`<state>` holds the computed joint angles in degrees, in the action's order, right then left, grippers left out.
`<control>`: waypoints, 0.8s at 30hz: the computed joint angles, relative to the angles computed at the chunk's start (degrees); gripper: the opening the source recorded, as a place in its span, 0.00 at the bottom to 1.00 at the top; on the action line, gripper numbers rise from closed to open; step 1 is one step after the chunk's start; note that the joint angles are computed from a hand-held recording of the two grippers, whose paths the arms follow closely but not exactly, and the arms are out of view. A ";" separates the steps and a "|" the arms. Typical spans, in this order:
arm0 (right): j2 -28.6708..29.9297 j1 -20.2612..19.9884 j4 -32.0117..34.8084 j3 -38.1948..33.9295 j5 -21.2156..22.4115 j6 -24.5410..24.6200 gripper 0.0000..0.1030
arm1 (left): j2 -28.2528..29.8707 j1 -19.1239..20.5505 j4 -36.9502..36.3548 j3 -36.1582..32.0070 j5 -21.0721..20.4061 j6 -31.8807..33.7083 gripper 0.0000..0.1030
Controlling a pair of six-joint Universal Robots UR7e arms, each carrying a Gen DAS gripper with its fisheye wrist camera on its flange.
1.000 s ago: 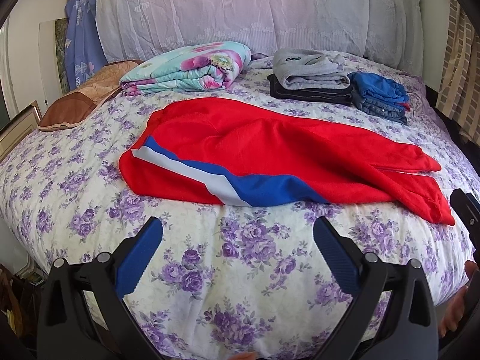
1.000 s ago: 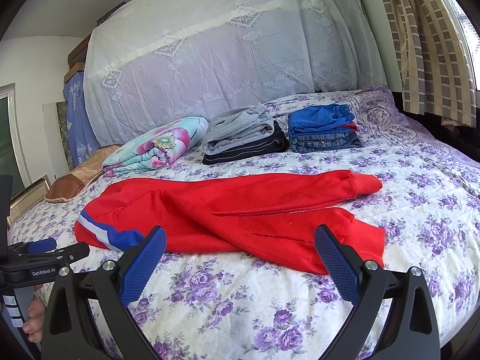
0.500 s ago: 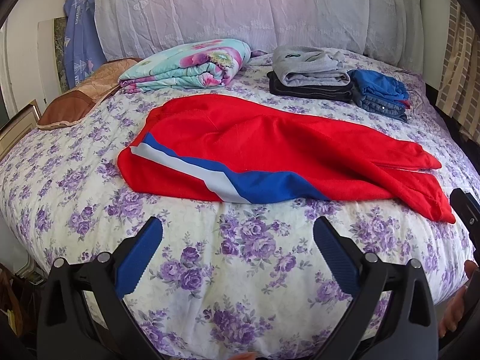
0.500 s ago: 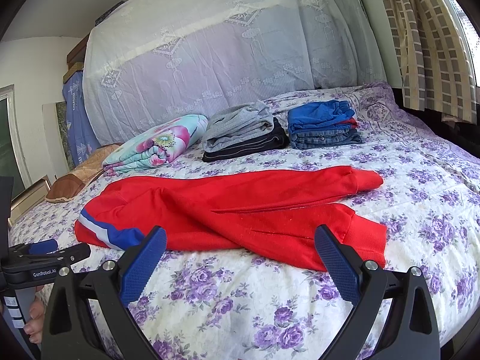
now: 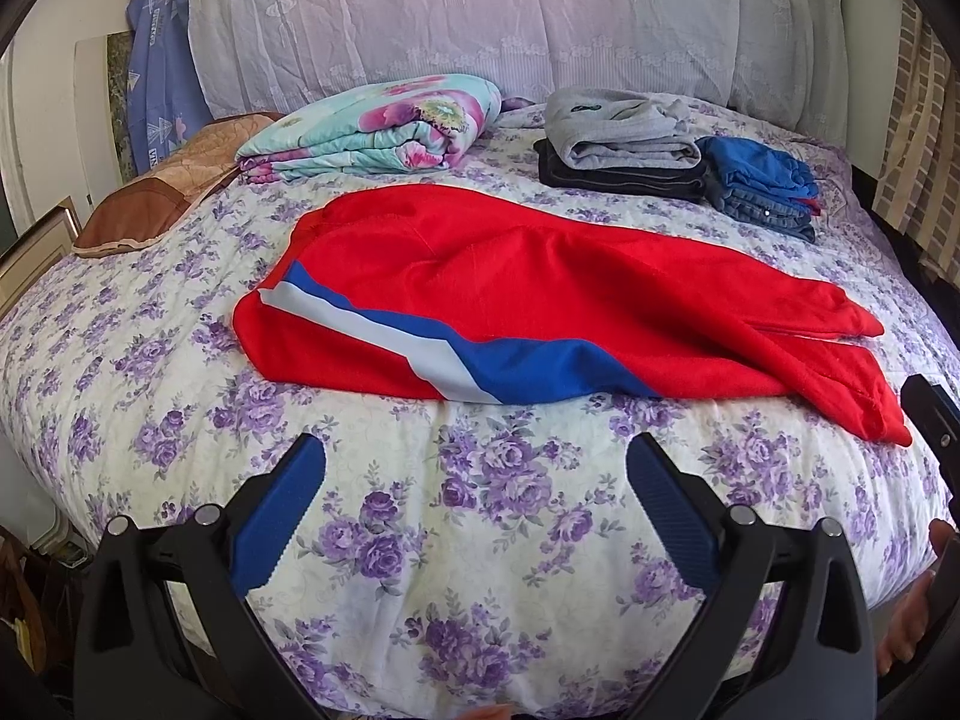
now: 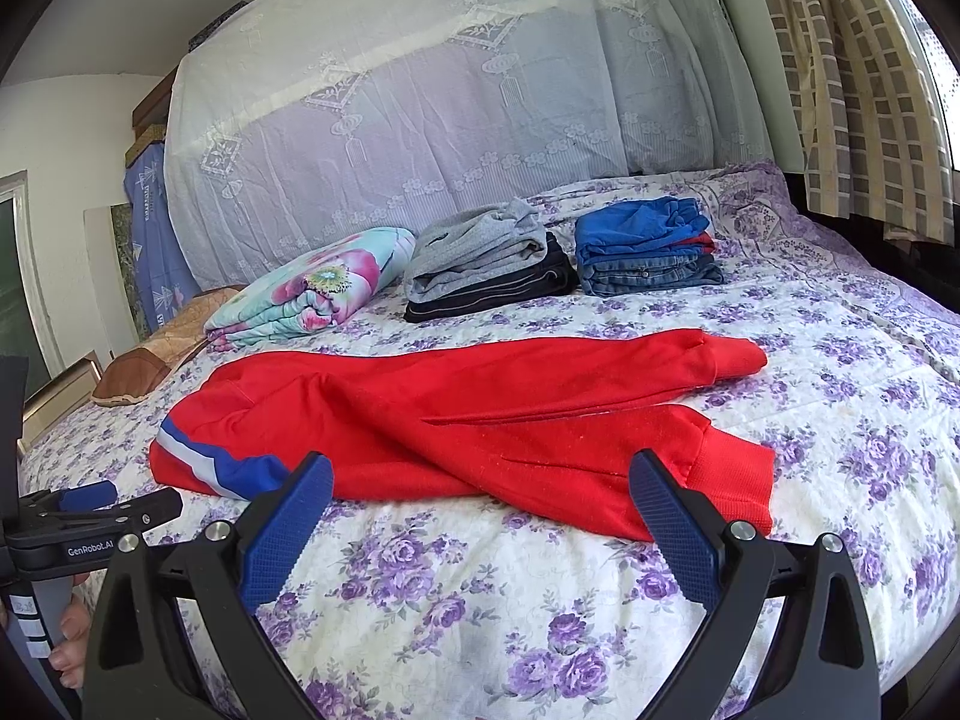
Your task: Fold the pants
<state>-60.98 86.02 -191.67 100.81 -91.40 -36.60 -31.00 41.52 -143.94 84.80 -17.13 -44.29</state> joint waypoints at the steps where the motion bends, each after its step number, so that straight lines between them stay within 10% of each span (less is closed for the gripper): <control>1: 0.00 0.02 0.04 -0.03 -0.05 0.03 0.96 | 0.00 0.00 0.00 0.00 0.00 0.00 0.96; 24: 0.03 -0.03 0.33 -0.10 -0.12 0.22 0.96 | -0.05 0.06 0.40 -0.03 -0.25 -0.30 0.96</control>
